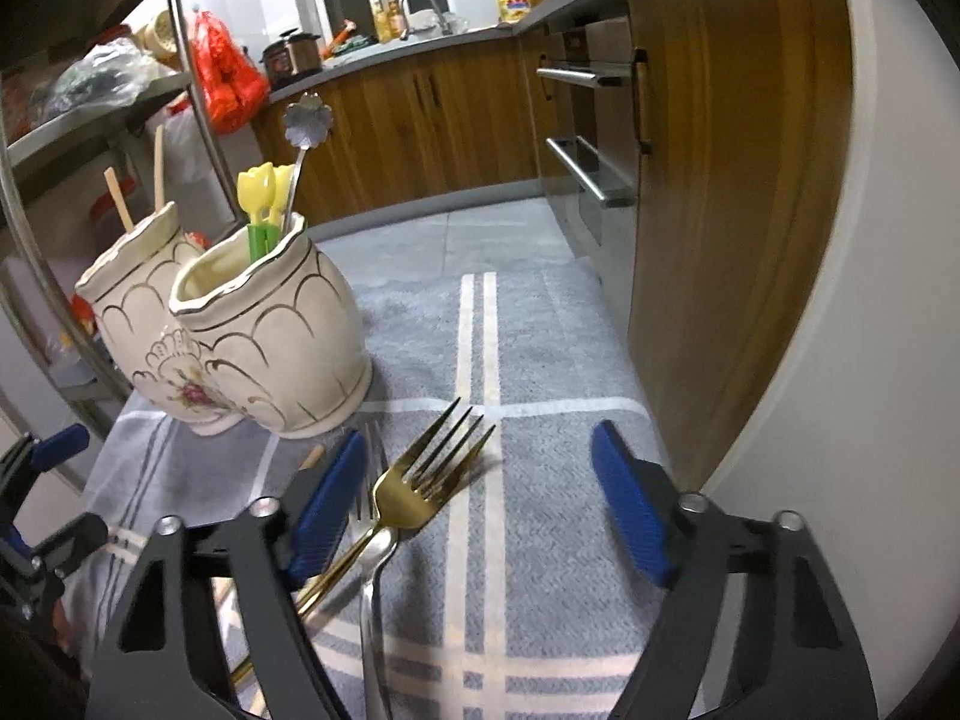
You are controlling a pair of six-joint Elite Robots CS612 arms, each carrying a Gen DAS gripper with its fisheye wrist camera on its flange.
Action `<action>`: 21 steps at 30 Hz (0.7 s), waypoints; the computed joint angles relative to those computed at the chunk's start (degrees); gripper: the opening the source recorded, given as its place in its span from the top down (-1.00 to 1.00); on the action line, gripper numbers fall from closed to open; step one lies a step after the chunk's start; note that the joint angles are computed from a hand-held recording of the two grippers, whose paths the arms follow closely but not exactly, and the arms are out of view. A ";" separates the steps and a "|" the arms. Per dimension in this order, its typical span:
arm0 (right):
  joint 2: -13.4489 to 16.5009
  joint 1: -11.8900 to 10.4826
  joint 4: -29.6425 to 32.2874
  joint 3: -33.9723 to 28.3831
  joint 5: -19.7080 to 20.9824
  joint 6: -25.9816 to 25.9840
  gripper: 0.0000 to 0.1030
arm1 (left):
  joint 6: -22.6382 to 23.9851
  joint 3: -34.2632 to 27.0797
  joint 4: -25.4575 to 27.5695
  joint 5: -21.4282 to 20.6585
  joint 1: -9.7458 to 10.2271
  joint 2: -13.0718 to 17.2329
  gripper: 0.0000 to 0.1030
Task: Organize utensils
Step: 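Close the right tool on the gold fork and lift it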
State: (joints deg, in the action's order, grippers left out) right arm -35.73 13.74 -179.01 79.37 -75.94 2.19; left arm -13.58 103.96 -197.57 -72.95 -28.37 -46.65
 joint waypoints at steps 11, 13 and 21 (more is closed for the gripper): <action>1.28 -1.06 5.13 -2.70 7.58 3.33 0.17 | 0.33 -0.06 0.96 -1.08 -0.20 -0.23 -0.89; 1.56 -1.06 6.04 -3.35 8.28 3.52 0.23 | 0.60 -0.09 1.19 -1.15 -0.25 -0.25 -0.89; 2.68 -1.58 9.87 -5.58 12.13 4.69 0.42 | 0.64 -0.38 2.15 -1.96 -0.31 -0.33 -0.89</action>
State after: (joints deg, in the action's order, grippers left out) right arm -33.05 12.16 -169.15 73.79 -63.80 6.88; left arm -12.94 103.58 -195.42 -74.91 -28.69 -46.98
